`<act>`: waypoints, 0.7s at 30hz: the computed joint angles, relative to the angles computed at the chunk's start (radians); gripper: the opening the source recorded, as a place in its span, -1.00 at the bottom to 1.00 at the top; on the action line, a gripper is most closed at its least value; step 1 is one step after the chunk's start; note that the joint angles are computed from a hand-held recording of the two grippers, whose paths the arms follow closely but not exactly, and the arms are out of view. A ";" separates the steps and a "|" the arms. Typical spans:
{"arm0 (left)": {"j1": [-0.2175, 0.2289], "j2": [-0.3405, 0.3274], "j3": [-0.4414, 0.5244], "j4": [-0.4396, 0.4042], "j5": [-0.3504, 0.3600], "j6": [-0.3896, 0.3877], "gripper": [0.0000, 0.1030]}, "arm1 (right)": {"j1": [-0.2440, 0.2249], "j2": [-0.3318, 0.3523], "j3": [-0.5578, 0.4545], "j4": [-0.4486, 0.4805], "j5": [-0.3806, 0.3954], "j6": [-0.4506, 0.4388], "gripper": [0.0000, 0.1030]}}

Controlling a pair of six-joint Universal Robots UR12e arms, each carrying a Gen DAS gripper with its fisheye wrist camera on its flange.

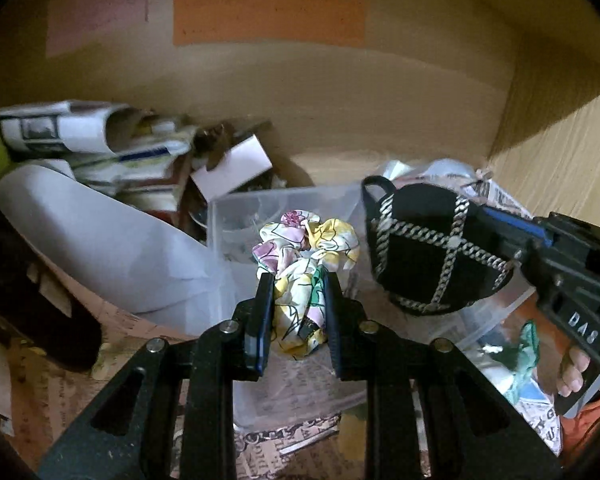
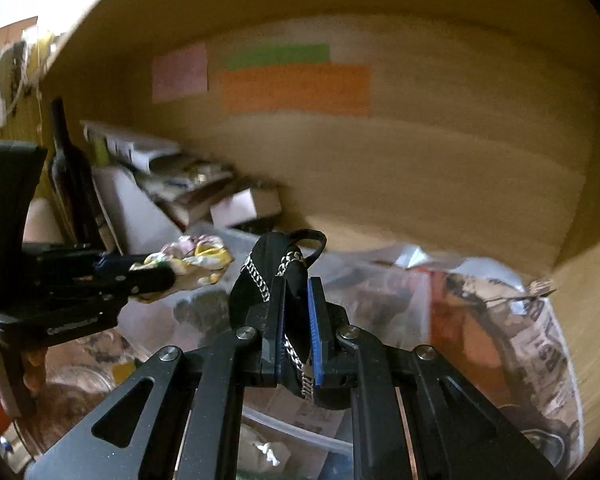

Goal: Organize soft objects
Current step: 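Release the scrunchie into the box with the left tool while the right tool releases the black pouch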

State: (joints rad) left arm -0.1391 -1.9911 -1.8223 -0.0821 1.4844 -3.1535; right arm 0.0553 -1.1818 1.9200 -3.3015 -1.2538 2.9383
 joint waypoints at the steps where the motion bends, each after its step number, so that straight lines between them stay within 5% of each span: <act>1: 0.000 -0.005 0.005 -0.011 -0.003 0.002 -0.55 | 0.002 0.003 -0.005 0.017 -0.001 -0.008 -0.82; 8: -0.002 -0.023 0.027 -0.061 -0.007 0.018 -0.54 | 0.014 0.014 -0.028 0.135 -0.027 -0.056 -0.81; 13: -0.002 -0.022 0.027 -0.070 -0.019 0.022 -0.30 | 0.015 0.014 -0.035 0.165 -0.040 -0.066 -0.79; 21: -0.002 0.007 -0.006 -0.011 -0.020 0.018 0.04 | 0.014 0.003 -0.021 0.117 -0.041 -0.063 -0.23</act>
